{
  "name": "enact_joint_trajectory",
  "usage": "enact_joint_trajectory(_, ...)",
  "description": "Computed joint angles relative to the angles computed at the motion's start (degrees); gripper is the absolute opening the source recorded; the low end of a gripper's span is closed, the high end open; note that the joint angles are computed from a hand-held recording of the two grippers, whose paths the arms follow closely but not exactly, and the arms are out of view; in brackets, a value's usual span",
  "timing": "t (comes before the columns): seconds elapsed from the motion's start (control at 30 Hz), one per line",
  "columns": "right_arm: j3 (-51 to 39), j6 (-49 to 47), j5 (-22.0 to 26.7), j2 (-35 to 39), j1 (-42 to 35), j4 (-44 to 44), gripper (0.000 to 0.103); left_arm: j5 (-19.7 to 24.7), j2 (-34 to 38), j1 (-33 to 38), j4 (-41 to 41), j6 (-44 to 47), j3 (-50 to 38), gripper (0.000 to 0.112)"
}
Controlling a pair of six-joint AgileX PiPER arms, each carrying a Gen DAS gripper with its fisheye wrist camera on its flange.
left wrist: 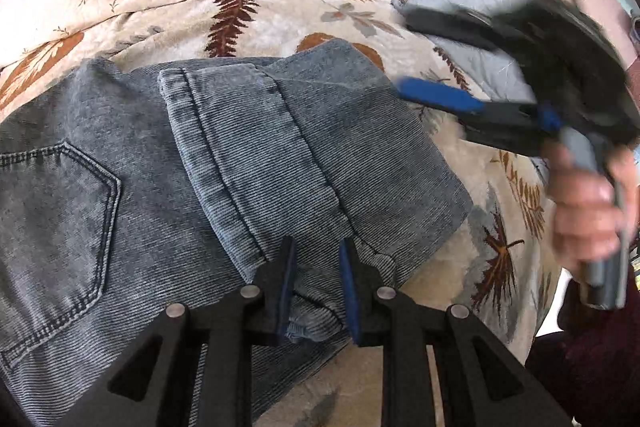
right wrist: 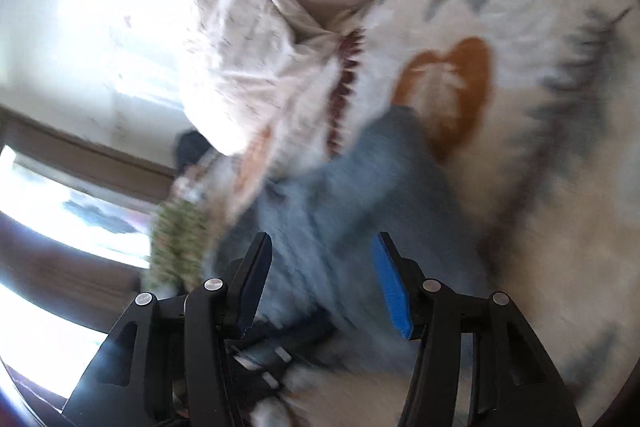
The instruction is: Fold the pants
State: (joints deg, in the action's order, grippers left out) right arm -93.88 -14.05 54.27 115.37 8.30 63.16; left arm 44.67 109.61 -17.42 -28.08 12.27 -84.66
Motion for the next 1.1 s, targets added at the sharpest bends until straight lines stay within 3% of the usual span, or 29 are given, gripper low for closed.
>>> enact_joint_trajectory(0.2, -18.7, 5.3, 3.9, 18.4, 2.5, 4.7, 0.050, -3.4, -2.3, 1.0, -5.5, 5.9, 4.8, 0.024)
enact_joint_trajectory(0.27, -21.7, 7.3, 2.0, 21.3, 2.7, 4.7, 0.039, -4.5, -2.8, 1.0, -6.4, 7.3, 6.0, 0.024)
enact_joint_trajectory(0.33, -23.0, 6.7, -0.4, 22.9, 2.4, 8.0, 0.039, -5.0, -3.1, 1.1, -6.9, 8.1, 6.5, 0.024)
enact_joint_trajectory(0.43, -27.8, 10.9, -2.0, 24.6, 3.4, 3.5, 0.039, -4.5, -3.5, 1.3, -7.4, 7.7, 6.7, 0.024)
enact_joint_trajectory(0.57, -24.7, 7.9, -2.7, 21.5, 3.5, 4.1, 0.046, -4.9, -7.3, 2.4, -7.8, 6.9, 9.5, 0.024)
enact_joint_trajectory(0.67, -17.6, 3.0, -2.6, 16.8, 2.0, 8.7, 0.053, -7.2, -13.9, 2.6, -0.8, 0.7, 14.2, 0.024)
enact_joint_trajectory(0.87, -7.6, -1.2, -3.6, 6.9, 4.0, 8.7, 0.054, -9.6, -33.0, 8.8, 13.9, -14.8, 28.6, 0.029)
enact_joint_trajectory(1.0, -1.8, -2.0, -7.0, -0.5, 9.3, 2.4, 0.054, -8.4, -46.0, 16.1, 28.0, -27.5, 37.8, 0.032)
enact_joint_trajectory(1.1, 2.5, 1.0, -11.5, -6.2, 15.0, -7.0, 0.055, -6.3, -49.8, 20.8, 38.3, -36.7, 40.5, 0.045)
